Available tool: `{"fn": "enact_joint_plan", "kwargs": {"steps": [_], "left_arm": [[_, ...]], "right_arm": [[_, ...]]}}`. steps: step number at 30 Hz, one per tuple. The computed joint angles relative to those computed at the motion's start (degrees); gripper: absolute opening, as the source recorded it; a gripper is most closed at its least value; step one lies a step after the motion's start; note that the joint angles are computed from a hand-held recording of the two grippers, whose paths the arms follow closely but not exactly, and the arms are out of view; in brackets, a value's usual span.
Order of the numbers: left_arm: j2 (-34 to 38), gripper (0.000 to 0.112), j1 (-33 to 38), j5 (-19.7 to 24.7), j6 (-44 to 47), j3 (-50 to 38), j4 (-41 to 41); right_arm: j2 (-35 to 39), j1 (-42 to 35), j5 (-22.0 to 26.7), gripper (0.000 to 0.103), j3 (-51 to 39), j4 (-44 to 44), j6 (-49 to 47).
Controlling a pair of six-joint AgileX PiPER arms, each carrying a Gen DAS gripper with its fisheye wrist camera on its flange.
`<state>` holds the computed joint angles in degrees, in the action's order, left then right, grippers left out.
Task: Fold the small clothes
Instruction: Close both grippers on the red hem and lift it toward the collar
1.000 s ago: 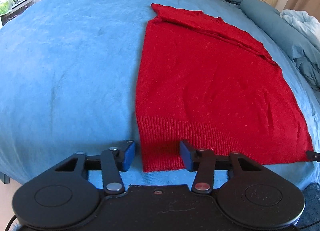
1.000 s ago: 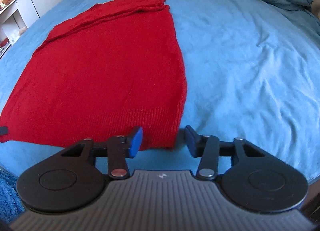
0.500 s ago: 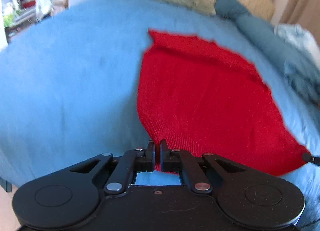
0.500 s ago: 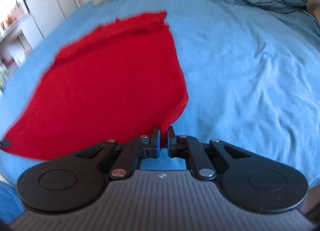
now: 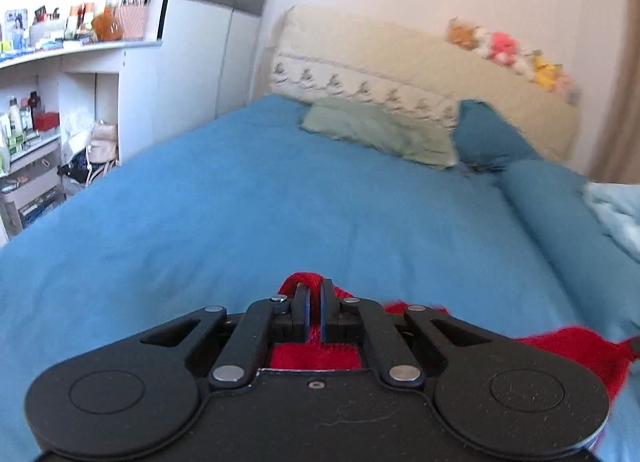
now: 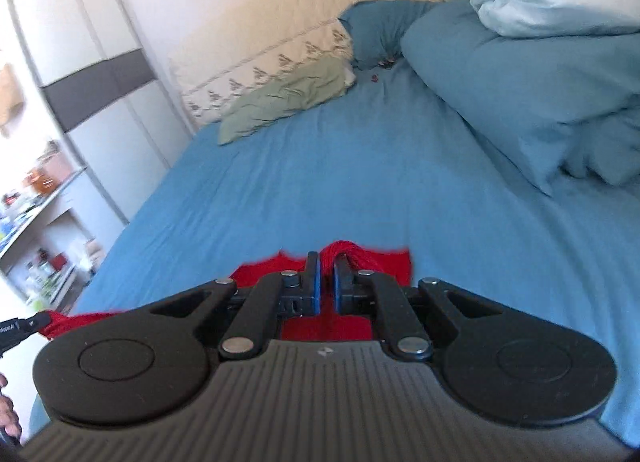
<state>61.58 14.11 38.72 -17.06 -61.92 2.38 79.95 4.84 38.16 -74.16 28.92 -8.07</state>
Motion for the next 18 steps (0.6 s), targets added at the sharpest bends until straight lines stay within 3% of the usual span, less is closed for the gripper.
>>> {"fn": "enact_joint_plan", "kwargs": {"steps": [4, 8, 12, 14, 15, 16, 18], "left_arm": [[19.92, 0.004, -3.44, -11.53, -18.61, -2.01, 14.18], [33.0, 0.004, -3.43, -14.47, -25.79, -5.78, 19.69], [35.82, 0.008, -1.14, -14.79, -15.32, -8.22, 11.56], [34.58, 0.034, 0.2, -14.23, -10.61, -8.29, 6.27], [32.68, 0.063, 0.23, -14.01, -11.01, -7.35, 7.07], [30.36, 0.08, -0.35, -13.93, -13.18, -6.17, 10.16], [23.86, 0.089, -2.9, -12.45, -17.63, -2.35, 19.71]], "right_arm": [[20.2, 5.21, -9.91, 0.021, -9.57, -1.55, 0.89], [32.46, 6.84, -16.14, 0.021, -15.27, -5.71, 5.96], [37.8, 6.0, -15.18, 0.022, -20.97, -4.56, 2.56], [37.37, 6.21, -15.55, 0.028, -21.03, -7.54, 4.05], [35.35, 6.66, -16.77, 0.046, -18.34, -9.52, 5.17], [33.71, 7.0, -17.38, 0.079, -16.79, -11.6, 6.17], [27.05, 7.65, -23.19, 0.098, -8.0, -8.89, 1.3]]}}
